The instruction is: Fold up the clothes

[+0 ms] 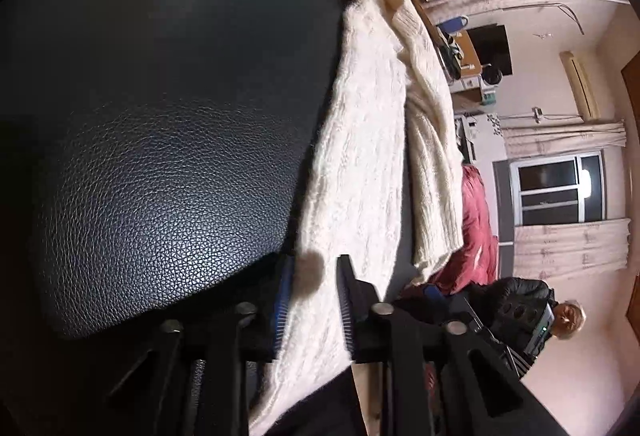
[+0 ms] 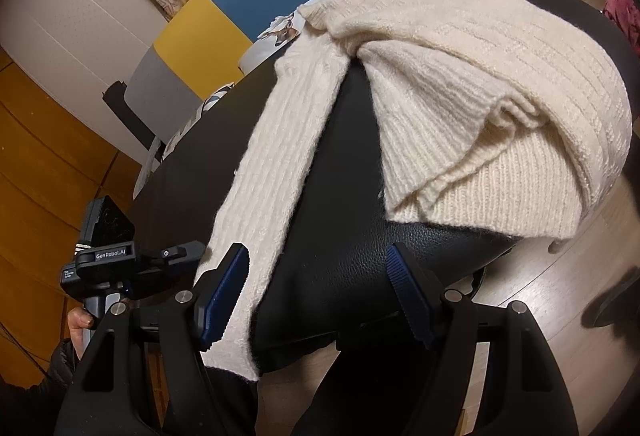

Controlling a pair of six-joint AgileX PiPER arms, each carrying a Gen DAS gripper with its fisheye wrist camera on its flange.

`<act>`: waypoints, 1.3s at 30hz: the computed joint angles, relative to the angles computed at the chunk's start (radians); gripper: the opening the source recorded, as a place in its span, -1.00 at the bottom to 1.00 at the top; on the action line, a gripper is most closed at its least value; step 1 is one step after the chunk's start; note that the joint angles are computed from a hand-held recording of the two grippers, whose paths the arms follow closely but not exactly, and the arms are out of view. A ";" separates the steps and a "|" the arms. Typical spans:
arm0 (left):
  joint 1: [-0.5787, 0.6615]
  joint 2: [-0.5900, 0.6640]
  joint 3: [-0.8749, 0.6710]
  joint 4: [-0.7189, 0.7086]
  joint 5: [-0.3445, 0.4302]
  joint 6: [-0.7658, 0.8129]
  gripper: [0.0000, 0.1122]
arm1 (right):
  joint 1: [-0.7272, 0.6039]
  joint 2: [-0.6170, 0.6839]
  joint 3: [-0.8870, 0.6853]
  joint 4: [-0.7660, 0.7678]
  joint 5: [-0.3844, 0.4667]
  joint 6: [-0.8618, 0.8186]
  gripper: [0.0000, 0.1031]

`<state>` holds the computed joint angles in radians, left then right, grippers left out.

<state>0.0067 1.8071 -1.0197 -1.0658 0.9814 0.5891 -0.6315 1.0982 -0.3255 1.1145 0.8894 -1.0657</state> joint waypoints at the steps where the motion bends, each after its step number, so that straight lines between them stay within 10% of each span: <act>1: -0.004 -0.006 0.011 -0.008 -0.016 0.001 -0.92 | 0.004 -0.001 0.001 -0.002 -0.002 0.001 0.45; 7: 0.032 -0.103 0.041 -0.022 -0.057 -0.021 -0.94 | 0.154 -0.058 -0.022 -0.042 -0.040 0.070 0.45; 12: 0.108 -0.298 -0.120 0.294 -0.041 -0.139 -0.94 | 0.458 -0.078 -0.095 -0.044 -0.139 0.161 0.45; 17: 0.171 -0.148 -0.281 0.506 0.090 -0.294 -0.76 | 0.739 0.025 -0.159 -0.056 -0.330 0.316 0.45; 28: 0.508 -0.237 0.140 0.179 0.044 -0.004 -0.69 | 0.799 0.012 -0.106 -0.050 -0.356 0.360 0.45; 39: 0.483 -0.145 0.063 0.192 -0.041 -0.136 -0.63 | 1.073 0.375 -0.562 -0.479 -0.423 0.712 0.45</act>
<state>0.4899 1.6616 -0.9571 -0.8736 0.9408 0.4528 0.4412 1.4735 -0.8874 0.6352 0.4666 -0.3534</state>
